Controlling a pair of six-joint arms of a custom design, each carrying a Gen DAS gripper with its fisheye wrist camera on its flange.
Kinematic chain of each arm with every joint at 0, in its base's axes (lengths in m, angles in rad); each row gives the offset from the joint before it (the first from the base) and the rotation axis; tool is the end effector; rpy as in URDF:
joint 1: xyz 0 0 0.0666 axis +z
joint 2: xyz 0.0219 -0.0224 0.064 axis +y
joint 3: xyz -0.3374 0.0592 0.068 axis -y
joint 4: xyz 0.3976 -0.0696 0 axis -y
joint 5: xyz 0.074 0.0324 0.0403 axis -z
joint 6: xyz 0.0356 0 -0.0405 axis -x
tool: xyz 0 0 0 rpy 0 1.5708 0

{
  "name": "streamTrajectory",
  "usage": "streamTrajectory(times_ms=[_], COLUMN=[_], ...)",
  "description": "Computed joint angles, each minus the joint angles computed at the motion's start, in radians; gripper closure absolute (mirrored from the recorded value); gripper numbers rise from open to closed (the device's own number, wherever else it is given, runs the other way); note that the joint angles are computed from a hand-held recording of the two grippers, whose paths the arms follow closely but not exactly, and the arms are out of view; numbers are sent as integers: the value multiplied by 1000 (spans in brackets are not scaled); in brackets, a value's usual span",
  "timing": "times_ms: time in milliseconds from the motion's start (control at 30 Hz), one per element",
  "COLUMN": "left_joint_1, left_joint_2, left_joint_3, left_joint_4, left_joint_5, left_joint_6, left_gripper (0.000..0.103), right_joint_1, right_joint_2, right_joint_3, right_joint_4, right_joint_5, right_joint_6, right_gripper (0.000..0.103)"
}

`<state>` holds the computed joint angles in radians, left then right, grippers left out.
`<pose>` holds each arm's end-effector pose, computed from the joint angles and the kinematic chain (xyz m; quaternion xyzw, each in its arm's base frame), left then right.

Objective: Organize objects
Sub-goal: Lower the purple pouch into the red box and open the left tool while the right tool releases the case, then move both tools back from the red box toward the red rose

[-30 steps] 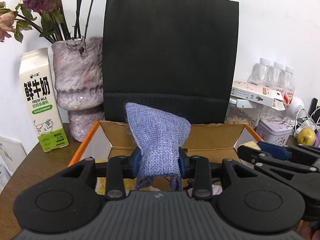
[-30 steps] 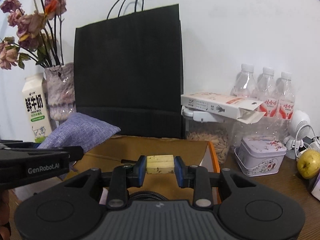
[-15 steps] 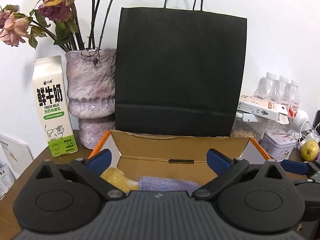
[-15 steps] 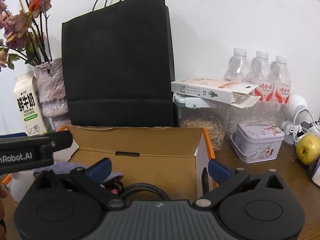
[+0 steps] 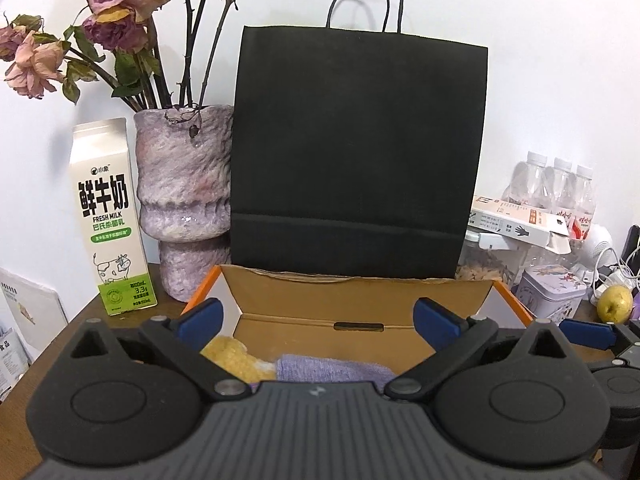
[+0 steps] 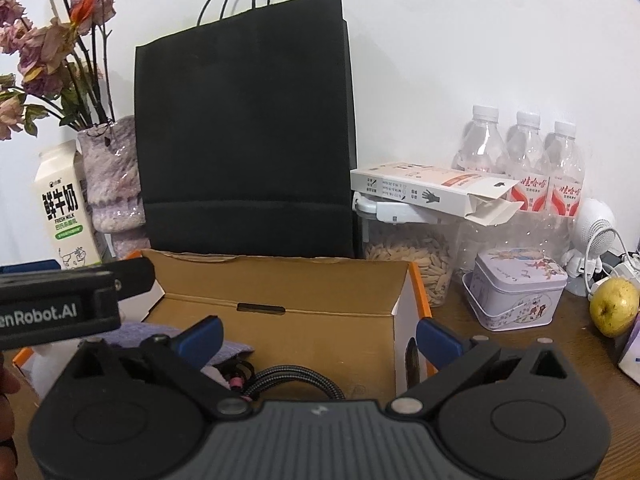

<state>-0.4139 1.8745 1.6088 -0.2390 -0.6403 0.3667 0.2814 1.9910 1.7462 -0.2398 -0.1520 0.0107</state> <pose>0.6136 -0.2467 0.2781 -0.1406 0.8210 0.0671 0.5492 0.6748 0.2003 0.2635 -0.1631 0.8388 0.1339 0.5018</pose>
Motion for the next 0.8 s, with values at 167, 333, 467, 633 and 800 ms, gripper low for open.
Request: streamTrajectory(times_ms=[167, 333, 467, 633, 800], left_joint_1=[-15, -37, -56, -81, -108], left_joint_2=[-31, -89, -138, -192, -254], left_joint_3=[-36, -103, -161, -224, -295], left_joint_4=[23, 57, 72, 71, 77], left_joint_5=[-9, -30, -35, -46, -64], left_joint_6=[-7, 0, 14, 40, 74], left_gripper=[0, 0, 0, 0, 0], right_joint_1=[1, 2, -2, -4, -1], right_joint_2=[-47, -114, -172, -249, -329], right_joint_3=[-55, -137, -213, -310, -413], right_joint_4=[21, 54, 79, 110, 138], right_joint_5=[5, 5, -5, -10, -3], right_joint_6=[9, 23, 34, 46, 60], right_gripper=[0, 0, 0, 0, 0])
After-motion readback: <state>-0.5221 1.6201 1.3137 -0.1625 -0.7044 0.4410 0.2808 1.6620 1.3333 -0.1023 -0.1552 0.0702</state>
